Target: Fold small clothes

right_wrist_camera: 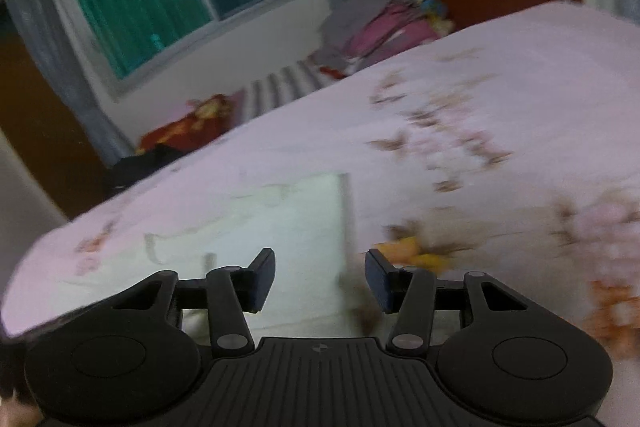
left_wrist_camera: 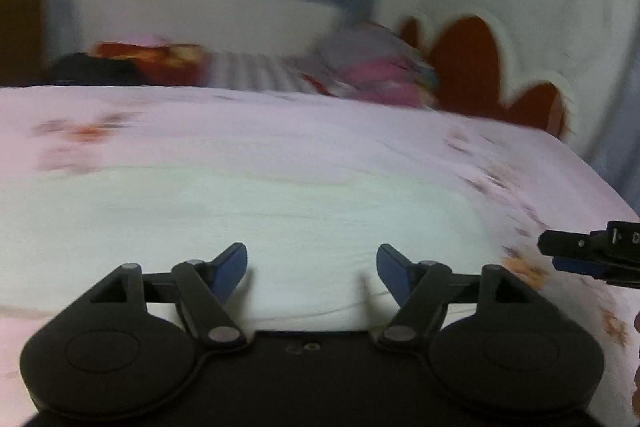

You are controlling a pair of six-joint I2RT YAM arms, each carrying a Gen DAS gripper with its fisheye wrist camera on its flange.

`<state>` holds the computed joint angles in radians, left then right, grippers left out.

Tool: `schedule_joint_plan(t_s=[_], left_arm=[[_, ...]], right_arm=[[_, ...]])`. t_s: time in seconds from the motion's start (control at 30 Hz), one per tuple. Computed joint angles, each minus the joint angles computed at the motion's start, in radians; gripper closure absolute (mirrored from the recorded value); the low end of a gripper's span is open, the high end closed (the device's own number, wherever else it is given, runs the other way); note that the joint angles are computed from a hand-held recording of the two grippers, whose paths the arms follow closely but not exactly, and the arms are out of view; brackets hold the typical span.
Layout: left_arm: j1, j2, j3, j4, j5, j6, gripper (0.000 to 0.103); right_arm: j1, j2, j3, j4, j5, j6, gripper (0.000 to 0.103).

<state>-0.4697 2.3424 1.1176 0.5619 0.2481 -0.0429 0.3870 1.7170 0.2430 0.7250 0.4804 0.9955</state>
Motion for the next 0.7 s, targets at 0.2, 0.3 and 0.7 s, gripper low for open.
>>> schedule_joint_plan(t_s=[0.2, 0.3, 0.7], left_arm=[[0.237, -0.068, -0.152, 0.031, -0.087, 0.019, 0.033], [0.297, -0.034, -0.093, -0.067, -0.060, 0.033, 0.035], [0.301, 0.047, 0.037, -0.142, -0.018, 0.036, 0.035]], right_arm=[[-0.015, 0.198, 0.174, 0.081, -0.152, -0.041, 0.053], [-0.005, 0.290, 0.279, 0.060, -0.200, -0.040, 0.053], [0.016, 0.432, 0.553, -0.169, -0.240, -0.058, 0.090]])
